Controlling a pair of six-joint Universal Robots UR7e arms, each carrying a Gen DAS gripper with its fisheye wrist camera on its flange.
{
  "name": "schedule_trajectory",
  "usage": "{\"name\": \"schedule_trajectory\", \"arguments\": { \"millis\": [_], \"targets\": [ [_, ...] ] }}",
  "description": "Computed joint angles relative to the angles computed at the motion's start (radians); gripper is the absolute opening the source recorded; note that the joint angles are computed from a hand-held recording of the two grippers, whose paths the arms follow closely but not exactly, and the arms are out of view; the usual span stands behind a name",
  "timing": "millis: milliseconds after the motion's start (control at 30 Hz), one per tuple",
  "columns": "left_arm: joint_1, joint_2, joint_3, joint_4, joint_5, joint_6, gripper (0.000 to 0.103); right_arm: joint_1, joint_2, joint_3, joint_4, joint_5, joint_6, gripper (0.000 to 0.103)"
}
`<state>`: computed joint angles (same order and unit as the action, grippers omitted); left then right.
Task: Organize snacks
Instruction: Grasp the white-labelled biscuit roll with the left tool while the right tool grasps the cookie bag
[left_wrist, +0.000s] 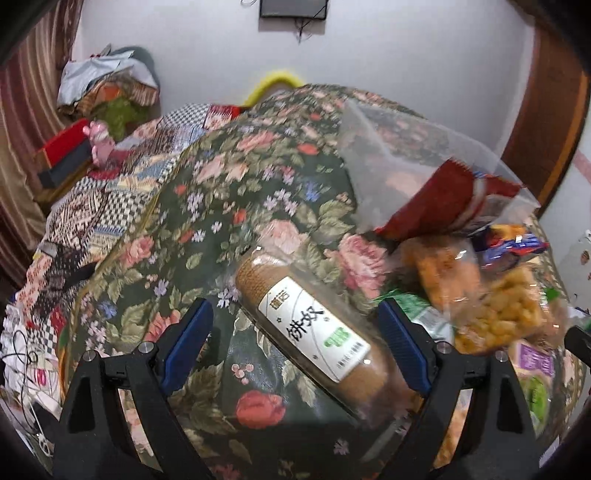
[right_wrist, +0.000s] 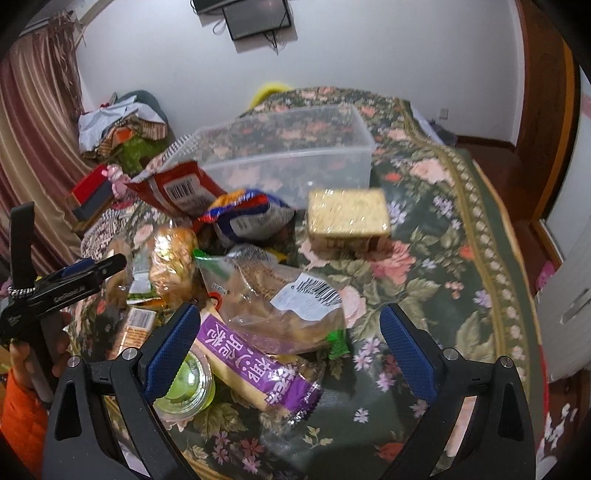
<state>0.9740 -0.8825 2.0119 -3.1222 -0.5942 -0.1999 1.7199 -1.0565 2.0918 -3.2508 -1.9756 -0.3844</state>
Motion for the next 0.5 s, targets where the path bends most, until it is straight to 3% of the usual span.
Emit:
{"name": "schedule_trajectory", "arguments": {
  "millis": [133, 433, 500],
  "targets": [
    [0.019, -0.006, 0.006, -0.003, -0.039, 0.003, 0.091, -0.002, 0.018, -0.023, 0.047, 0.000, 0.020, 0.098],
    [0.032, -0.014, 0.019, 0.007, -0.033, 0.022, 0.087, -0.021, 0.027, -0.038, 0.085, 0.023, 0.060, 0.097],
    [0.037, 0.001, -0.004, 0.017, -0.025, 0.023, 0.081, -0.023, 0.027, -0.037, 0.084, 0.026, 0.056, 0.087]
  ]
}}
